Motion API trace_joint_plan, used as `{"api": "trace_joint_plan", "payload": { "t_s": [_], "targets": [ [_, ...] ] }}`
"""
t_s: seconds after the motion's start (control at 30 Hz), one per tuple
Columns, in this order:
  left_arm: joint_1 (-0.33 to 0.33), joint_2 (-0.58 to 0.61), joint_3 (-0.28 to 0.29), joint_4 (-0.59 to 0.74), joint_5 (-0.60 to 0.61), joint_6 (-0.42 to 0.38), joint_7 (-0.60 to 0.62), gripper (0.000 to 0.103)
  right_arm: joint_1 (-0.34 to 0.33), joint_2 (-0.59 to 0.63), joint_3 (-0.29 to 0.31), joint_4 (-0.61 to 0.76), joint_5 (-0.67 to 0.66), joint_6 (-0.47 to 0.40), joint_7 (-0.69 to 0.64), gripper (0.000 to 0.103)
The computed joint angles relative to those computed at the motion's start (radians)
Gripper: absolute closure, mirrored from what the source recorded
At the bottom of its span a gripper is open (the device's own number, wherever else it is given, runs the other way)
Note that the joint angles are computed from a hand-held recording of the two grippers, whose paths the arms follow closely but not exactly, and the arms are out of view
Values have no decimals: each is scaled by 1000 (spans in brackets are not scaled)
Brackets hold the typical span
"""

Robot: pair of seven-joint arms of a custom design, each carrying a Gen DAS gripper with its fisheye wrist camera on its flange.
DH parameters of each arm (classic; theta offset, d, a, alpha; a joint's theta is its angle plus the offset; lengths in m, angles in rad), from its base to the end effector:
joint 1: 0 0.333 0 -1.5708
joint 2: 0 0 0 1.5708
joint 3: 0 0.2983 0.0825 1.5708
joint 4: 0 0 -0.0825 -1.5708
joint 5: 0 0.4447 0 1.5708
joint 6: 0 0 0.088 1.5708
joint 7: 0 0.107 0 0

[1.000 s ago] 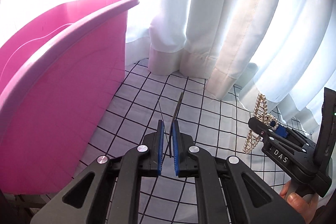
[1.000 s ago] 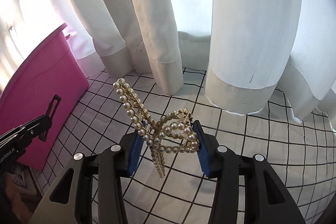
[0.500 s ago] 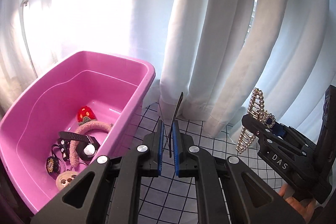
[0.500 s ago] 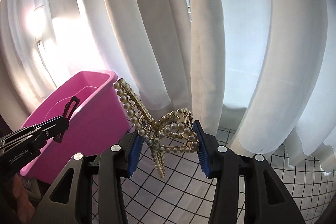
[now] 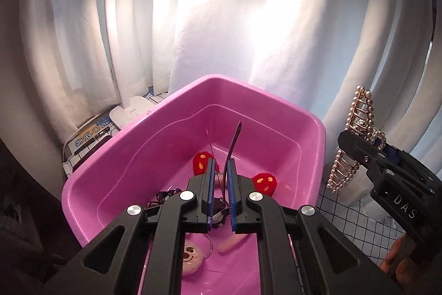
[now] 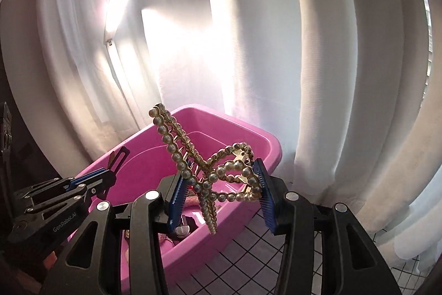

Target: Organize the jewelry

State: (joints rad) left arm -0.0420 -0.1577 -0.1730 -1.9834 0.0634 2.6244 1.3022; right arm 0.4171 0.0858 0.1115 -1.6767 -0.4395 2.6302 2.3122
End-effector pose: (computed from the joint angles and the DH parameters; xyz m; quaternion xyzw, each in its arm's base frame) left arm 0.6085 -0.1403 0.5950 -0.6522 0.6506 -0.3118 0.2328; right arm 0.5990 0.3584 0.6155 -0.6542 0.6109 -0.2322 0.3806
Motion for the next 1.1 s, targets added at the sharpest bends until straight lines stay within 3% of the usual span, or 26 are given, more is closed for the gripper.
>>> {"api": "trace_joint_plan", "payload": {
  "t_s": [0.2, 0.4, 0.73, 0.77, 0.83, 0.87, 0.93, 1.1],
  "targets": [
    [32, 49, 23, 14, 30, -57, -49, 94, 21, 200, 24, 233, 138, -87, -161, 58],
    [43, 78, 40, 31, 35, -117, -74, 94, 65, 364, 4, 448, 190, -209, -237, 58],
    [43, 101, 51, 56, 13, -186, -88, 89, 88, 478, -29, 607, 238, -354, -243, 57],
    [43, 103, 51, 62, 16, -198, -97, 85, 93, 493, -34, 634, 235, -377, -245, 54],
    [43, 101, 51, 64, 24, -209, -113, 56, 99, 501, -43, 656, 230, -395, -238, 40],
    [43, 94, 50, 57, 35, -195, -118, 50, 99, 495, -46, 648, 230, -382, -229, 39],
    [45, 80, 43, 48, 103, -181, -162, 12, 104, 486, -55, 643, 219, -374, -208, 39],
    [40, 70, 35, 51, 126, -192, -156, 10, 98, 465, -52, 621, 223, -377, -191, 38]
  ]
}}
